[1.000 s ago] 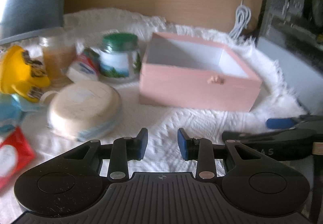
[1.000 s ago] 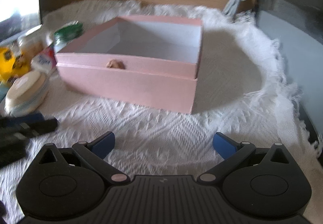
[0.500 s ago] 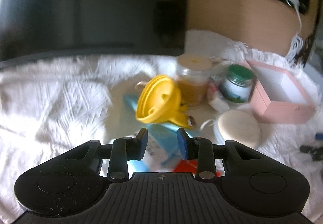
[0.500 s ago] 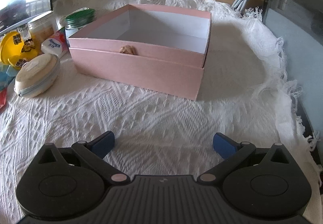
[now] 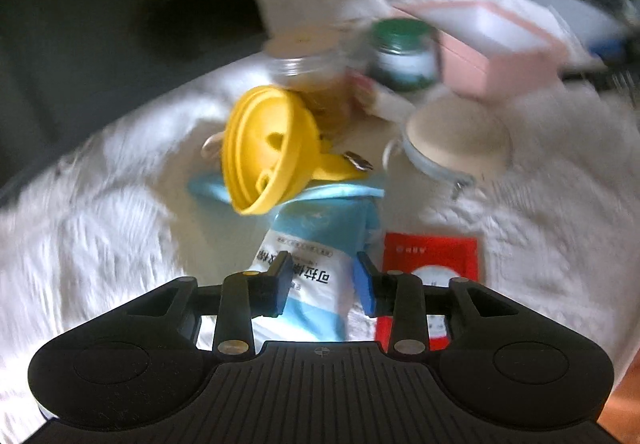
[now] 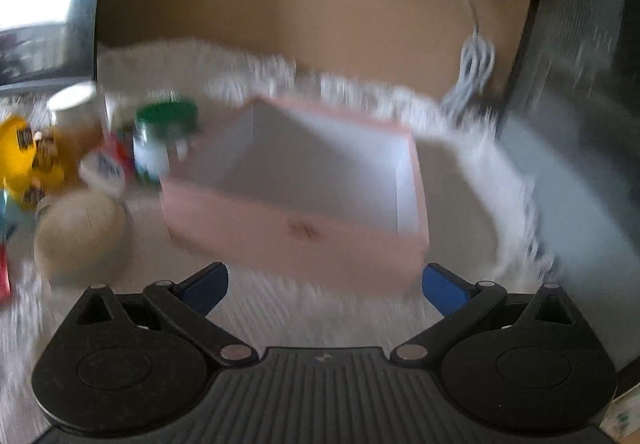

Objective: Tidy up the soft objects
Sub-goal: 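Grasp the blue wet-wipes packet with the left gripper while the right gripper grasps the yellow funnel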

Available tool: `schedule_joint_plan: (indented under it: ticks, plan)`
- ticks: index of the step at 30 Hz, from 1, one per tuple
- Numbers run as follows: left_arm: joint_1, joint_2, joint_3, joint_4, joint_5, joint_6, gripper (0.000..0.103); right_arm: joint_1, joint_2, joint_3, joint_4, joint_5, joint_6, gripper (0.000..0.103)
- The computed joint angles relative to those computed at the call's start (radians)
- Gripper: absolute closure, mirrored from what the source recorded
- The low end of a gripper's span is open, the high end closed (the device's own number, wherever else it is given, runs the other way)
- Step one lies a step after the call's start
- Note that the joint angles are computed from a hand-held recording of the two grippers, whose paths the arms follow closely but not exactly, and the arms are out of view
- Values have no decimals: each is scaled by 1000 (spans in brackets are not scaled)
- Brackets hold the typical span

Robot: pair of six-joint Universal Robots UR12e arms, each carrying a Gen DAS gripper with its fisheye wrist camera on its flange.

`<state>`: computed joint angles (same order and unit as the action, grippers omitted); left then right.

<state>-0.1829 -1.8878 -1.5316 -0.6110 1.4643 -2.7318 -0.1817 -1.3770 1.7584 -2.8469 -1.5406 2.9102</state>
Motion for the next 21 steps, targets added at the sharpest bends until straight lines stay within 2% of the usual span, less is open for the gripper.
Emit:
schedule_joint_plan:
  ticks: [2,5,6,7,10,11,12,16,18,21]
  plan:
    - [3,-4,15,-28,-3,5,59,18,-4,-11,4,-4,-8,0]
    - [-2,-11,26,-32,20,16,56,25,-16,-33,73,47,-29,0]
    - [-2,-11,23,-23,26,11,52,30,-15,-39,83,50,-39,0]
    - [-3,-13,24,-14,37,-5,47,38,-13,-45,85,44,-52,0]
    - [0,-17,26,-19,37,-102,46,50,-11,-48,88,70,-94,0]
    - [3,-15,27,-37,23,-125,47,52,-15,-49,103,81,-91,0]
    - [6,-13,25,-47,2,-125,43,49,-19,-48,108,110,-90,0]
    - [12,-7,19,-75,-81,-75,27,45,-33,-31,102,173,-101,0]
    - [11,-2,17,-85,-105,-50,27,41,-38,-22,88,191,-105,0]
    - [11,19,-7,-44,-87,-68,36,38,-44,-10,43,187,-98,0]
